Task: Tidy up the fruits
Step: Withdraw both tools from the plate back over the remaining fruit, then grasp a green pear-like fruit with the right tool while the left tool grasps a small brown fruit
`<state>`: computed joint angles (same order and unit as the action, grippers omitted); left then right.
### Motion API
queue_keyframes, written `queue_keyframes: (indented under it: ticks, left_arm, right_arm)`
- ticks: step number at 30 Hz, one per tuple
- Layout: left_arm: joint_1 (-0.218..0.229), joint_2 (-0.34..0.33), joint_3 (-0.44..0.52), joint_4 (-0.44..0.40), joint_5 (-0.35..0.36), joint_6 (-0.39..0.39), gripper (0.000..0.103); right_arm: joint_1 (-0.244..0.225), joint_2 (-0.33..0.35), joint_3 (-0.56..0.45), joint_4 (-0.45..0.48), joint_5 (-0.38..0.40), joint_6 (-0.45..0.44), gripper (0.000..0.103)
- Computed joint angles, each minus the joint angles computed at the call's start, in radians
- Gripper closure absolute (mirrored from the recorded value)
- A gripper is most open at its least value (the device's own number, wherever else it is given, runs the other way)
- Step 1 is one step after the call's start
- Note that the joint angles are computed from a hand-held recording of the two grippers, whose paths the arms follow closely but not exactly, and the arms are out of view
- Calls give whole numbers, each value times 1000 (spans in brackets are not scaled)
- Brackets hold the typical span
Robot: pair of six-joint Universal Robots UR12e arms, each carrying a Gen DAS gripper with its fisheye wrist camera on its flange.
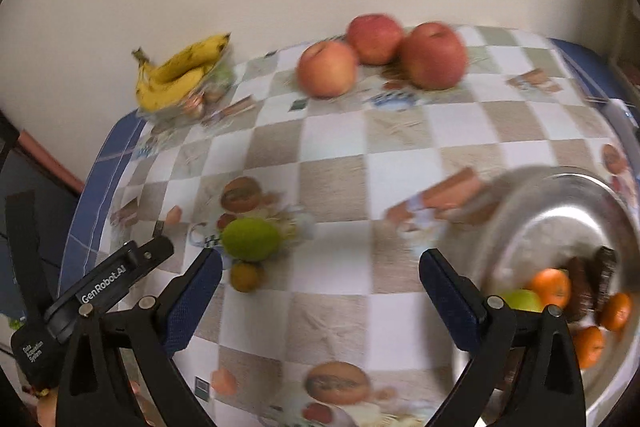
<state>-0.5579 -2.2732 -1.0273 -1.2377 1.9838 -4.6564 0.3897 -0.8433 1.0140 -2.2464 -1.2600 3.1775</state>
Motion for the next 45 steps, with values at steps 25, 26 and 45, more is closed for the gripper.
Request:
queue_keyframes:
  ticks: [25, 26, 45]
  left_arm:
    - [35, 34, -103, 121, -80, -102, 1]
    - [35, 34, -106, 136, -86, -97, 1]
    - [32, -53, 20, 246, -223, 153, 46]
  right_arm:
    - [52, 126, -148, 93, 49, -33, 47]
    - [50, 125, -146, 90, 57, -30, 47]
    - [-8, 97, -124, 136, -29, 137, 47]
